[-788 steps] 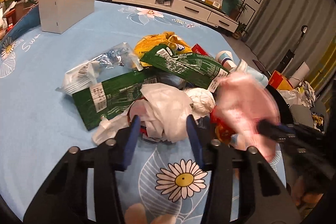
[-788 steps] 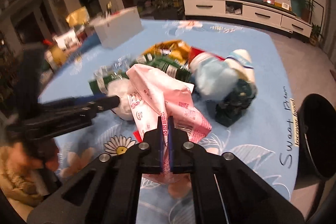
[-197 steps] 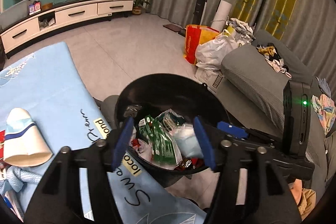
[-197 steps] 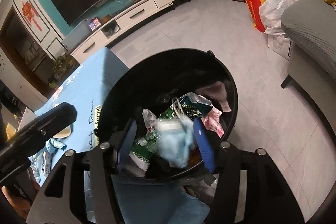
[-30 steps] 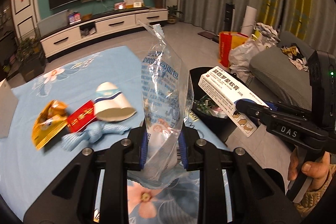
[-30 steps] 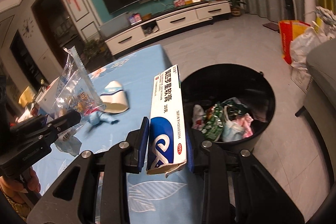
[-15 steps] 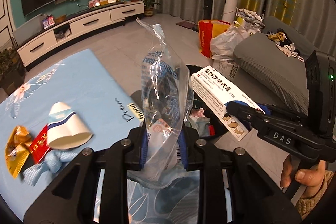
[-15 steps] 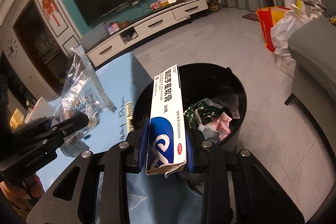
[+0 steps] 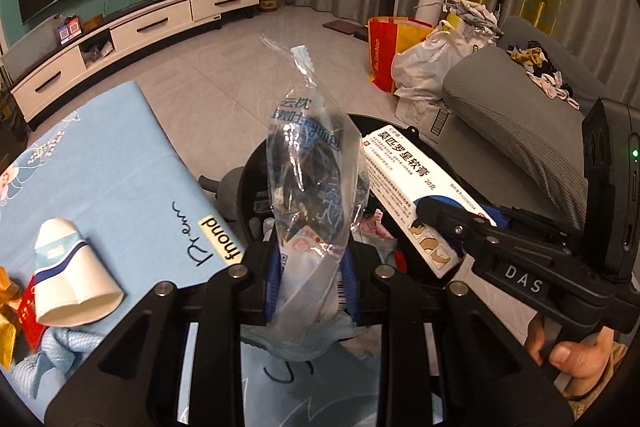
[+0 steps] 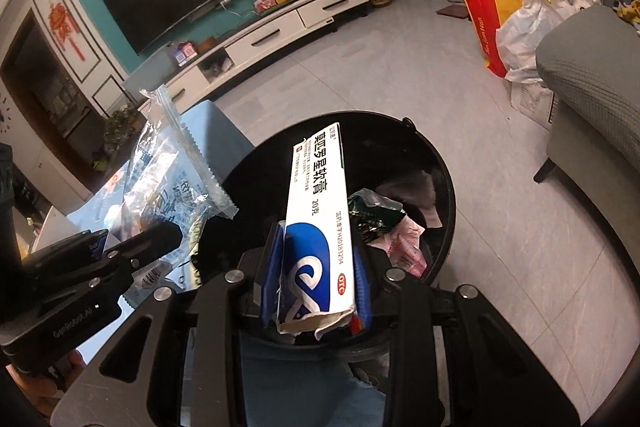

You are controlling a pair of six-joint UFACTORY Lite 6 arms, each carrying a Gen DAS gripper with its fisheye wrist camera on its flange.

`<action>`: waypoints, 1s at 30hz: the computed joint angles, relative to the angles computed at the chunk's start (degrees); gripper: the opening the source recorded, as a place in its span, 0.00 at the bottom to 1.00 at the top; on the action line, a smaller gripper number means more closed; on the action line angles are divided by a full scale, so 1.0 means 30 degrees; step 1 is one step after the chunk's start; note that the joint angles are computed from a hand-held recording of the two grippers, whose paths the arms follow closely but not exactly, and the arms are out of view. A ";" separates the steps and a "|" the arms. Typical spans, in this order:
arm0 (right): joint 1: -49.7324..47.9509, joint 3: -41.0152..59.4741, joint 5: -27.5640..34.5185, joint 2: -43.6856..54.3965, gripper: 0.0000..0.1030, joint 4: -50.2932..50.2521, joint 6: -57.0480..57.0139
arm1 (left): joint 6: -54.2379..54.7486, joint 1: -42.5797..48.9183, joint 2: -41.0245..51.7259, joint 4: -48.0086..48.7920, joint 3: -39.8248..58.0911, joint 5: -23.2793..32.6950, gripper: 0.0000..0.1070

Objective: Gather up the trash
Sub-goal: 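Carry the medicine box and plastic bag over the black bin and open both tools, then move both tools back over the table toward the remaining trash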

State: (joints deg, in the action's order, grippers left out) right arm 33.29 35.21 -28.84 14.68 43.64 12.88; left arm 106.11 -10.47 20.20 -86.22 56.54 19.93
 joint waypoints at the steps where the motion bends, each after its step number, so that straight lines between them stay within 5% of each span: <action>1: -0.0086 0.0156 0.0004 0.0259 0.32 -0.0069 0.0097 | 0.0114 -0.0102 0.0356 -0.0182 0.0258 -0.0108 0.26; 9: -0.0572 0.0044 -0.0055 0.0646 0.49 -0.0416 0.1090 | -0.0266 -0.0365 0.1644 -0.0414 0.1190 -0.0081 0.66; 22: 0.1098 -0.2007 0.0098 -0.2005 0.54 0.2753 -0.0250 | 0.1706 0.1858 -0.1182 -0.1692 -0.2162 0.0927 0.74; 30: 0.3272 -0.0977 0.0805 -0.2678 0.54 0.7089 -0.4232 | 0.1861 0.6779 -0.5486 0.0596 -0.6276 0.2806 0.78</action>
State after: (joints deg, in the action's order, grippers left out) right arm 43.11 32.27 -26.43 6.64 64.91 0.18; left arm 111.69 9.87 3.74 -84.43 37.71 28.35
